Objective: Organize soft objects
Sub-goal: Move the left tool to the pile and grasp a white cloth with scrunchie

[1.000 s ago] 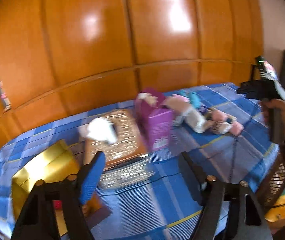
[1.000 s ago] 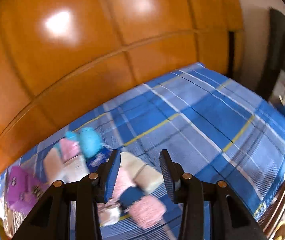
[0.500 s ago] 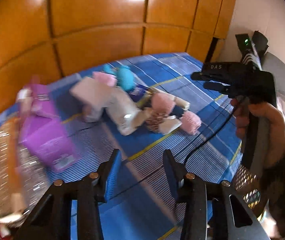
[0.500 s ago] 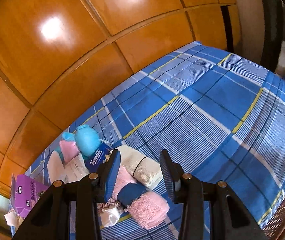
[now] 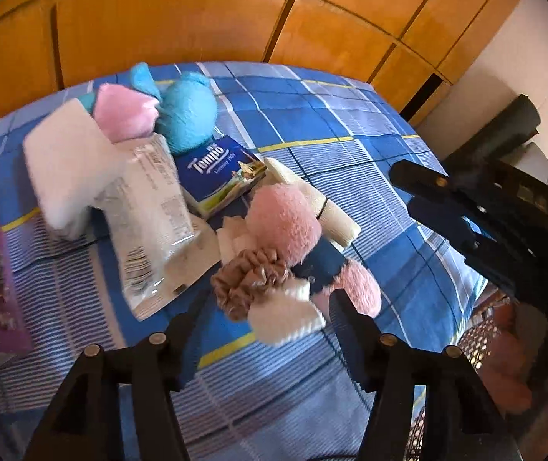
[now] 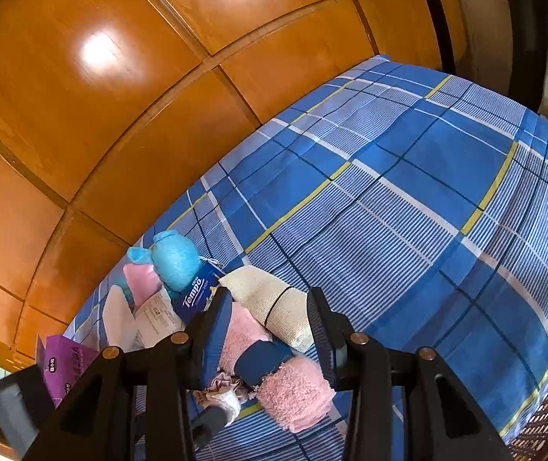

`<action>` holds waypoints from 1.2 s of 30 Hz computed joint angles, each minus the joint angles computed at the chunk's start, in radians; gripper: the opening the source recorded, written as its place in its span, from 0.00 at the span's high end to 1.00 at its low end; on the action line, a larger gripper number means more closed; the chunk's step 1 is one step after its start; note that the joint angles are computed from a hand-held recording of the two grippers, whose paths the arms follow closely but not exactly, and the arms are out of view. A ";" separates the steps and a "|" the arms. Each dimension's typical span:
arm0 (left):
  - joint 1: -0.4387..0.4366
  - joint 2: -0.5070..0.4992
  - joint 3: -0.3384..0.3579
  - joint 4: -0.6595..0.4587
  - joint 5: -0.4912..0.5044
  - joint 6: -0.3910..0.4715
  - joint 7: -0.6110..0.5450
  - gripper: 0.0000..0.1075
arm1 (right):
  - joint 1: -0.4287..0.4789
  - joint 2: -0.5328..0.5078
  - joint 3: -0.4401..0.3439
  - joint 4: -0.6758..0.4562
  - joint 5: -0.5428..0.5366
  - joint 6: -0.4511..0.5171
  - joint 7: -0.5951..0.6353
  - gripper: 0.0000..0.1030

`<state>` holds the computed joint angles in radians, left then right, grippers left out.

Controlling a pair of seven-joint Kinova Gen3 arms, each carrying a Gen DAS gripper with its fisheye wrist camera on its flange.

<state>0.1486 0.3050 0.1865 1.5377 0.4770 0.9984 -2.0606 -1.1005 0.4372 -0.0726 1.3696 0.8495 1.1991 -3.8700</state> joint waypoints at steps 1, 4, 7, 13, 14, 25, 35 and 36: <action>0.017 0.014 -0.001 -0.008 -0.015 -0.011 0.016 0.43 | 0.000 0.001 0.001 -0.003 -0.003 0.001 0.003 0.61; 0.051 0.040 -0.008 -0.013 -0.054 -0.029 0.026 0.53 | -0.048 -0.001 0.098 0.003 -0.072 -0.051 0.052 0.61; -0.008 0.024 0.022 0.040 -0.011 -0.053 -0.060 0.65 | -0.065 -0.003 0.177 0.012 -0.174 -0.141 0.135 0.60; -0.102 -0.035 -0.004 0.126 0.076 -0.006 -0.216 0.68 | 0.140 0.054 -0.042 -0.094 -0.251 -0.138 0.370 0.42; -0.109 -0.044 -0.011 0.137 0.082 -0.001 -0.232 0.67 | 0.169 0.082 -0.088 -0.136 -0.251 -0.098 0.410 0.40; -0.060 -0.046 -0.042 0.135 0.001 0.003 -0.146 0.58 | 0.125 0.203 0.021 -0.356 -0.442 0.077 0.721 0.46; -0.060 -0.084 -0.027 0.178 -0.003 -0.060 -0.199 0.73 | 0.105 0.218 0.083 -0.386 -0.518 0.096 0.790 0.47; -0.069 -0.101 -0.031 0.189 0.004 -0.060 -0.221 0.73 | 0.087 0.216 0.122 -0.382 -0.545 0.088 0.803 0.48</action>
<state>0.0795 0.2036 0.1556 1.7262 0.4814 0.9383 -2.2811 -1.0131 0.6532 0.0491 0.9876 0.3040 1.2869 -3.0667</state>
